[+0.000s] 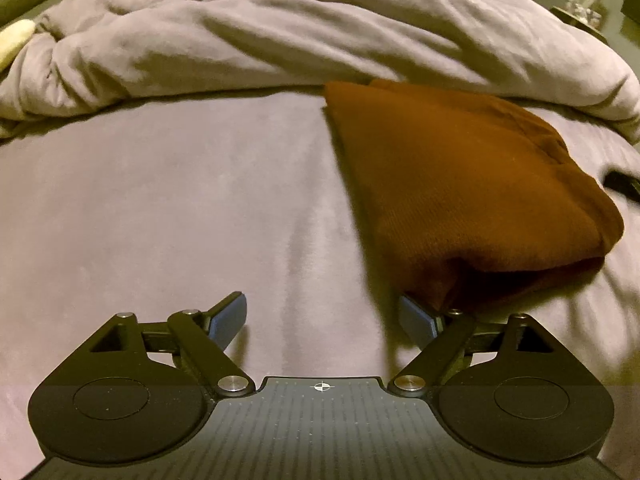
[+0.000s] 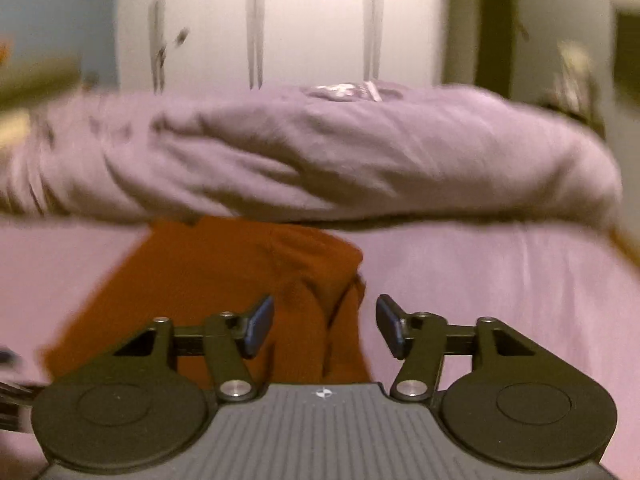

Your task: Fold small clothes

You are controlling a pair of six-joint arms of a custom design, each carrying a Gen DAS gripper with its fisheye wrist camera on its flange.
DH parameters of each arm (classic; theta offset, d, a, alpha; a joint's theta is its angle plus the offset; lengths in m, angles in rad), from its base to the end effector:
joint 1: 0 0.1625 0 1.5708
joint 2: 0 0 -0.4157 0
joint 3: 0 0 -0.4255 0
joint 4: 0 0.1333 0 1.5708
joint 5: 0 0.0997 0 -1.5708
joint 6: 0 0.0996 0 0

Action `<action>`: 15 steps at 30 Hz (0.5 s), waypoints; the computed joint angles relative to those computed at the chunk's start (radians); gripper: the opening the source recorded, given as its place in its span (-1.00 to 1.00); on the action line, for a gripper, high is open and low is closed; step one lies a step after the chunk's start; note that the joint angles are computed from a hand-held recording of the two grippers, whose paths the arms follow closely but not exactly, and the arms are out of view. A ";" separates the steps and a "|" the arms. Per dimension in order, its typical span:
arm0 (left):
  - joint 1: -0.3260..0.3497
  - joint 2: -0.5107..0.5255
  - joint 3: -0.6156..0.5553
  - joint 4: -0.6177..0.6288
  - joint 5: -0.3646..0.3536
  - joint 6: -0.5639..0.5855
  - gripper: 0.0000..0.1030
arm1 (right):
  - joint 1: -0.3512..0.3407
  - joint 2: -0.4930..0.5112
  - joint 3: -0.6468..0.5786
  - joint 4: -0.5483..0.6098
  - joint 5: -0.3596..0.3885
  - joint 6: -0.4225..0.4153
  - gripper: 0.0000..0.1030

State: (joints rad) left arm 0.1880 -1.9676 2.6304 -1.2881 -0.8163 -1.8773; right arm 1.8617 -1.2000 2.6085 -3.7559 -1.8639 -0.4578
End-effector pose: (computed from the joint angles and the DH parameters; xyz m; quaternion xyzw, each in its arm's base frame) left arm -0.1335 -0.2305 0.1608 -0.0399 0.8436 -0.3525 0.4032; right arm 0.2026 -0.3123 0.1319 0.2834 -0.8724 0.3620 0.1659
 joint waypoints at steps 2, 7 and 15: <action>0.014 0.044 -0.008 -0.016 0.008 -0.008 0.71 | -0.074 -0.124 0.060 0.127 0.110 0.132 0.14; 0.041 0.108 -0.029 -0.022 0.005 -0.044 0.70 | -0.234 -0.204 0.117 0.251 0.340 0.301 0.11; 0.117 0.118 -0.038 -0.025 0.013 -0.100 0.37 | -0.276 -0.109 0.064 0.249 0.364 0.422 -0.75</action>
State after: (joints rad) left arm 0.3045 -1.8493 2.5923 -1.3128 -0.8035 -1.9775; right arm 1.5858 -1.3089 2.6723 -3.5068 -1.5000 -0.0357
